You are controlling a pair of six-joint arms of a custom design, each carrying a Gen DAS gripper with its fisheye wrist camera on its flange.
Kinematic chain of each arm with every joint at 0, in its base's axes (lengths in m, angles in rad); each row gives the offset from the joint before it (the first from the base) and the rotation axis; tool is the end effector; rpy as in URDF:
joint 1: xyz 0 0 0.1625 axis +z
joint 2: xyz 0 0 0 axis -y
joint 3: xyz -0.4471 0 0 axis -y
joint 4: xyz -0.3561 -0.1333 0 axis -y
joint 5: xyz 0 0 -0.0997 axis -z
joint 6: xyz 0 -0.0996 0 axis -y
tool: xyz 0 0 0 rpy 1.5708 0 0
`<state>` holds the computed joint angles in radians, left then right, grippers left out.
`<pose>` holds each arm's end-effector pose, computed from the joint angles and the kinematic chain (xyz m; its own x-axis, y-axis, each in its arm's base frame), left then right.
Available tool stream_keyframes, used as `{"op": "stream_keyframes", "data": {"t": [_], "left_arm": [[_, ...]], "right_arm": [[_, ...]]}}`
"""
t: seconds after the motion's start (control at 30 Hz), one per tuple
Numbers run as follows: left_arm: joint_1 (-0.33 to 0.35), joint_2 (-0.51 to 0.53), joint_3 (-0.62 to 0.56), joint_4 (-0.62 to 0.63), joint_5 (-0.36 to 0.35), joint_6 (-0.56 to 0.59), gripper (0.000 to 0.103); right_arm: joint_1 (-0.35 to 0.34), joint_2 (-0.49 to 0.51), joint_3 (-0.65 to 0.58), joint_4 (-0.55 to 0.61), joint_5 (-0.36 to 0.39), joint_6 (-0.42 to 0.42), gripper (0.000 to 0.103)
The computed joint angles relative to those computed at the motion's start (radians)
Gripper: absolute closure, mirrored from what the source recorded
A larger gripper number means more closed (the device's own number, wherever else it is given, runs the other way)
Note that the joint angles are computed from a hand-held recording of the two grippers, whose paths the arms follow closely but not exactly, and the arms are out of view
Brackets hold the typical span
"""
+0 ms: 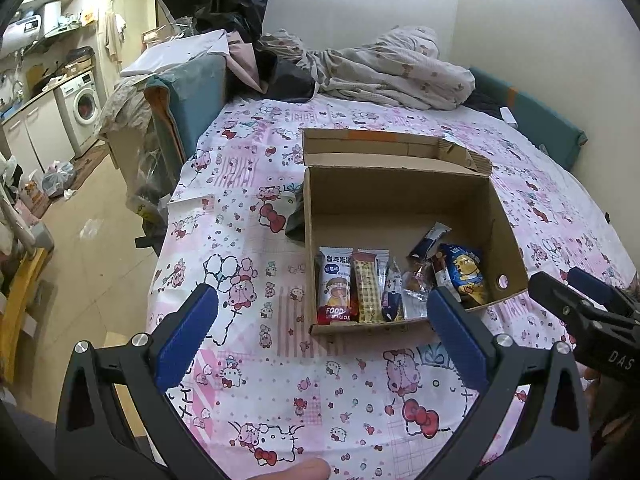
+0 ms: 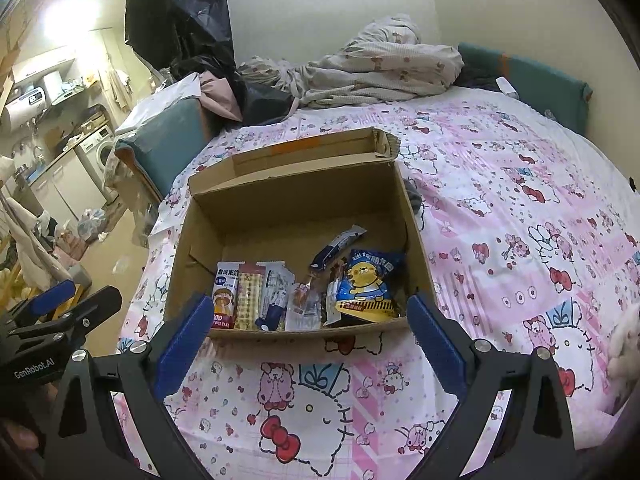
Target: Organize snacks
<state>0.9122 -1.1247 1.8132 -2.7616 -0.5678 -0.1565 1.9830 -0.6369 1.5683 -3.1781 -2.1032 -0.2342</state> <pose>-0.1838 -0.5925 0.3406 -0.7491 -0.1000 -0.6549 0.4248 0.6860 -0.5907 0.3576 -0.6113 0.1381 -0.8191 -0.2186 0.5304 -0.5167 0.6827 -0.5166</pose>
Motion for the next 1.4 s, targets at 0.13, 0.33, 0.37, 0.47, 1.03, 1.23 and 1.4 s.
{"op": "stream_keyframes", "data": {"t": [0.13,0.33,0.37,0.47,1.03,1.23,1.4], "left_arm": [[-0.001,-0.001,-0.001,0.001,0.005,-0.003,0.000],[0.003,-0.002,-0.003,0.003,0.000,-0.013,0.000],[0.004,-0.003,-0.003,0.004,-0.001,-0.015,0.000],[0.005,-0.001,-0.005,0.002,-0.001,-0.013,0.000],[0.005,-0.002,-0.005,0.000,-0.001,-0.014,0.000],[0.003,0.000,-0.004,0.000,0.006,-0.015,0.000],[0.003,-0.001,-0.005,0.010,0.004,-0.023,0.000]], "right_arm": [[-0.001,0.001,-0.001,-0.006,-0.004,0.001,0.004],[-0.002,0.002,-0.004,-0.005,-0.002,0.000,0.004],[-0.003,0.003,-0.003,-0.008,-0.001,-0.002,0.004],[-0.002,0.001,-0.004,-0.008,-0.003,-0.006,0.004],[0.002,0.004,-0.005,-0.006,-0.002,-0.011,0.004],[0.001,0.004,-0.006,0.001,0.005,-0.013,0.004],[0.001,0.004,-0.006,0.001,0.005,-0.012,0.004]]}}
